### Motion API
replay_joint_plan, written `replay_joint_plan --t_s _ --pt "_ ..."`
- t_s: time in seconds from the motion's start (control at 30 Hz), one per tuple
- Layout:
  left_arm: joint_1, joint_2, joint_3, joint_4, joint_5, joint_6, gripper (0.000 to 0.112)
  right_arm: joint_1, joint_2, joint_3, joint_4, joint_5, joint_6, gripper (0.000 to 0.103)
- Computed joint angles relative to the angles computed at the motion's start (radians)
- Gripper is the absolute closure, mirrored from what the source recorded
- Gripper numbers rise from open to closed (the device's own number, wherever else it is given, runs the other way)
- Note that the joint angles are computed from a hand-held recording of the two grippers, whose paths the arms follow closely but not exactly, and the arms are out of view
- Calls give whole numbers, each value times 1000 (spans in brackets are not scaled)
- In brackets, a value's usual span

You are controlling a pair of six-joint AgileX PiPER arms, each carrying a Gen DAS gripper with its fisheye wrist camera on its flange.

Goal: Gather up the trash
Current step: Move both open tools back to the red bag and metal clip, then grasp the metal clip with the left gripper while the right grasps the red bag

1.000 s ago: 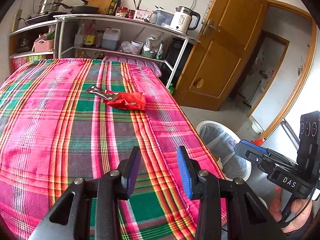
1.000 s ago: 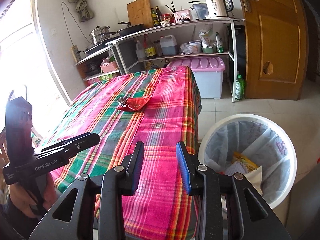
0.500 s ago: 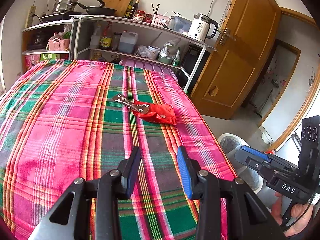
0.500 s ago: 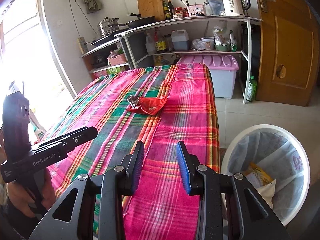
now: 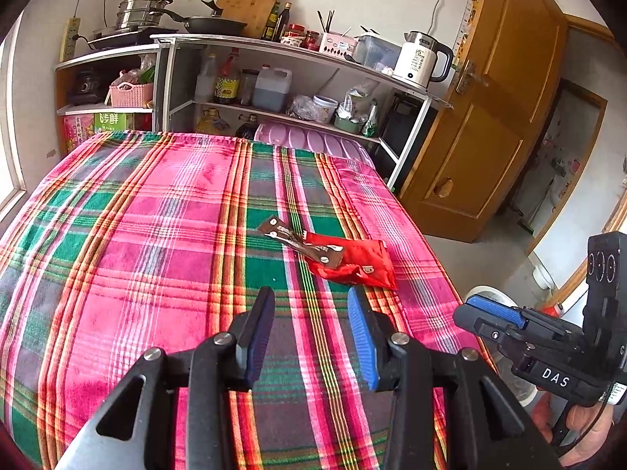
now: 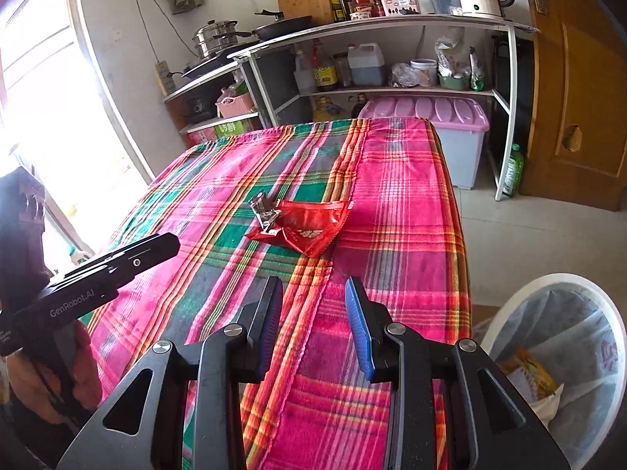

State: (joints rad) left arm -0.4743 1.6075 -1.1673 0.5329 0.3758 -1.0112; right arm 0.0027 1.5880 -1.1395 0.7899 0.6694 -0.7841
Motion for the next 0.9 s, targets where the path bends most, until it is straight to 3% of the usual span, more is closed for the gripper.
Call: replay_joint_plan --t_s 0.43,0.67,0.7,0.77,0.9 --pt "68 50 -58 -122 -17 144 69 20 345 -358 -51 140 203 69" --pt "96 94 -113 -208 -11 235 69 26 391 -428 -27 173 229 69" --pt "100 100 -118 -218 -11 244 69 29 386 -424 -29 171 223 71" --pt "103 113 -134 -237 -8 261 69 38 383 -422 -33 173 218 90" --pt "106 142 -170 -294 1 310 68 37 364 -395 -20 162 177 98"
